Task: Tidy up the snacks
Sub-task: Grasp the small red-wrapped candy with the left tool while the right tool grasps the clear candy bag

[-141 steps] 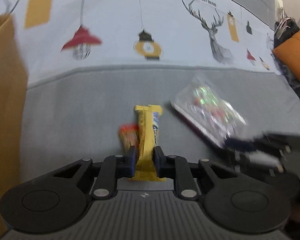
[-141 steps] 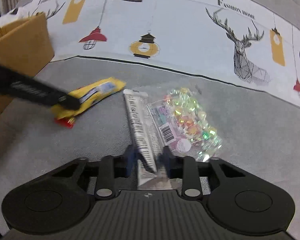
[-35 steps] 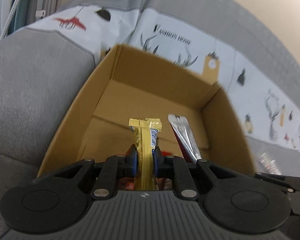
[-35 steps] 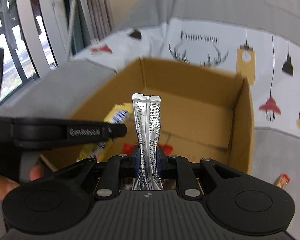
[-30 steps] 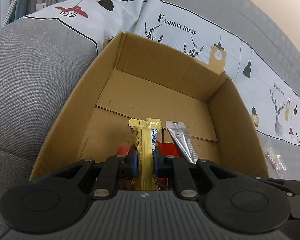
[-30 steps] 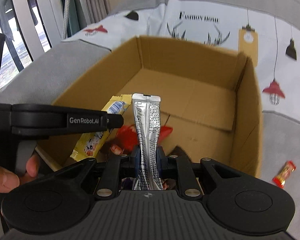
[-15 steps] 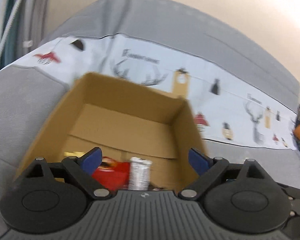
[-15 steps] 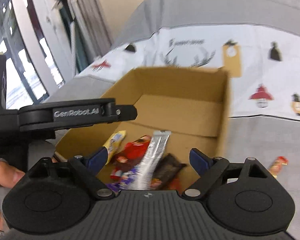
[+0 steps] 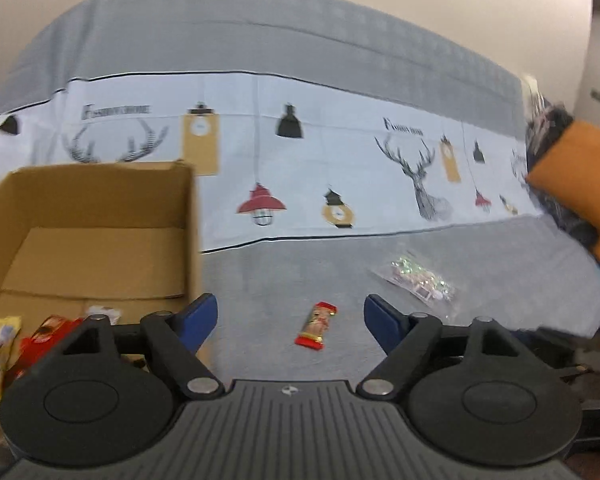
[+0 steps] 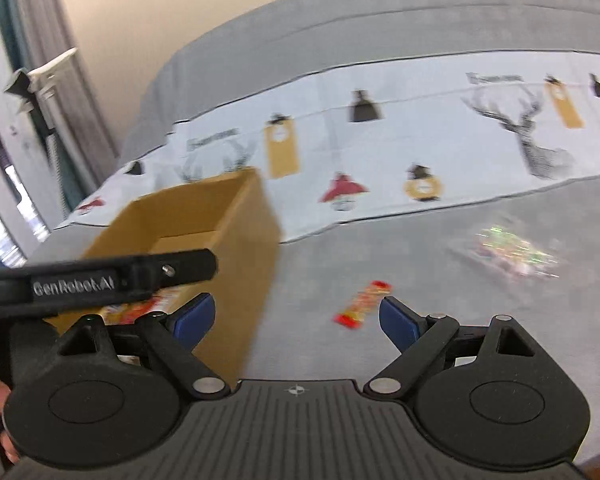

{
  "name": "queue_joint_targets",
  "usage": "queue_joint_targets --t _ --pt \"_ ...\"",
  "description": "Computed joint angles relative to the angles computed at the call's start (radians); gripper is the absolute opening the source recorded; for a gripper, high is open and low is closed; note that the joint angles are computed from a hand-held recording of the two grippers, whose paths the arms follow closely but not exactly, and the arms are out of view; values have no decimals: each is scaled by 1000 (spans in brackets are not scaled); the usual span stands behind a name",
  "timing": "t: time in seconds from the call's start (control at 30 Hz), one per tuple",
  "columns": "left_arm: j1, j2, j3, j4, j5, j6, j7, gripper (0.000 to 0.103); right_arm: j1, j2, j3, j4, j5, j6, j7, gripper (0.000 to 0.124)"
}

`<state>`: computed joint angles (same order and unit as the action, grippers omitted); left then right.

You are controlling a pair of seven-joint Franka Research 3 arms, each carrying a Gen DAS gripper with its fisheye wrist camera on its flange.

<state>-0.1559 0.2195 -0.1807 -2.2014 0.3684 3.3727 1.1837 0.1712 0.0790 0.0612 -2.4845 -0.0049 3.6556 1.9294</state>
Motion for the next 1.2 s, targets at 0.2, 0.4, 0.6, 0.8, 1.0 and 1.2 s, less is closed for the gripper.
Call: queue_joint_targets --t 0.2,0.4,0.6,0.8,1.0,1.2 --pt "-309 159 244 178 -81 -43 80 71 -74 30 -56 -7 -39 46 -86 92" --pt "-296 368 198 430 -49 -216 85 48 -176 150 -65 110 -125 -5 -136 93" --pt "-167 537 53 649 -63 -396 81 33 -32 295 -192 302 115 -188 -461 93" --pt "-115 584 -3 684 -58 -371 97 29 -256 430 -19 467 37 -253 -527 99" --pt "-72 582 -51 678 -95 -374 113 25 -441 485 175 526 59 -332 -575 92" --pt "-43 549 -85 624 -121 -371 126 24 -415 443 177 487 146 -318 -595 23"
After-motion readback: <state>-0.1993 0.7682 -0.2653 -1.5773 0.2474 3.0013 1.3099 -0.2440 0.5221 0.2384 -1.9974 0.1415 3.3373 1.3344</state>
